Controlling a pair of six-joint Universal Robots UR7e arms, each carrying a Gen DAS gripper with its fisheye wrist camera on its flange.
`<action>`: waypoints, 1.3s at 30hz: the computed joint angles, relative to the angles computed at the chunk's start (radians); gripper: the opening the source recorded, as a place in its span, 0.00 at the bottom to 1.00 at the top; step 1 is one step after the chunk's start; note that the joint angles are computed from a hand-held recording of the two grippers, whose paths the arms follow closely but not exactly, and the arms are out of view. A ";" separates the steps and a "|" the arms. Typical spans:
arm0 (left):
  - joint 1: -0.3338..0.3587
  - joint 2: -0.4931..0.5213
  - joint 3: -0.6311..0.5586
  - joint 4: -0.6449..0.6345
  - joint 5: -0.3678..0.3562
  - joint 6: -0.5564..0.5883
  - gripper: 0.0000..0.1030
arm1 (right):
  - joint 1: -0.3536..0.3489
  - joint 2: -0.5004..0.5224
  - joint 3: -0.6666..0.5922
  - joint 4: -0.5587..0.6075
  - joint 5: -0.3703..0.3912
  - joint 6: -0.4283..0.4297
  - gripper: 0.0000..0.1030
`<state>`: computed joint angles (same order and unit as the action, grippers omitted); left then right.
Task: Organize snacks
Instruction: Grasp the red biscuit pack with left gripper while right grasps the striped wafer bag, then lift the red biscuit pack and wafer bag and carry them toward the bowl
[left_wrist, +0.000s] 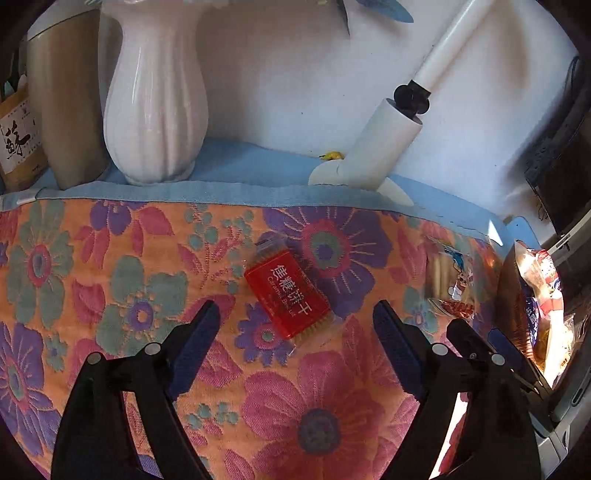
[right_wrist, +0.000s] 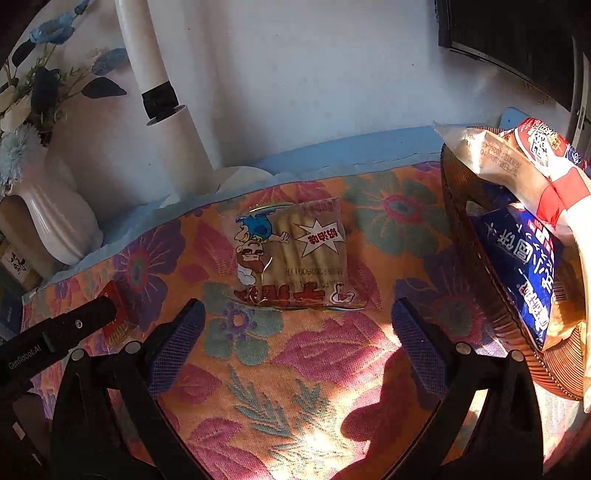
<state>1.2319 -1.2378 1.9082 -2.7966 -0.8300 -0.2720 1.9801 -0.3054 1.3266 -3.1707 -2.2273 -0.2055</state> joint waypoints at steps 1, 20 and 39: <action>0.016 0.023 -0.024 0.007 -0.022 -0.009 0.81 | -0.003 0.016 -0.033 0.022 0.004 0.000 0.97; -0.019 0.127 -0.045 -0.094 0.207 0.051 0.43 | -0.034 0.051 -0.125 0.103 0.123 0.000 0.60; -0.311 -0.244 0.476 -0.034 0.198 -0.210 0.36 | -0.042 -0.345 0.635 -0.281 0.202 -0.101 0.60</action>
<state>0.9213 -1.4823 2.3847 -2.8304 -0.6317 -0.4822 1.9383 -0.6501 1.9614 -3.4518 -2.0253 -0.3065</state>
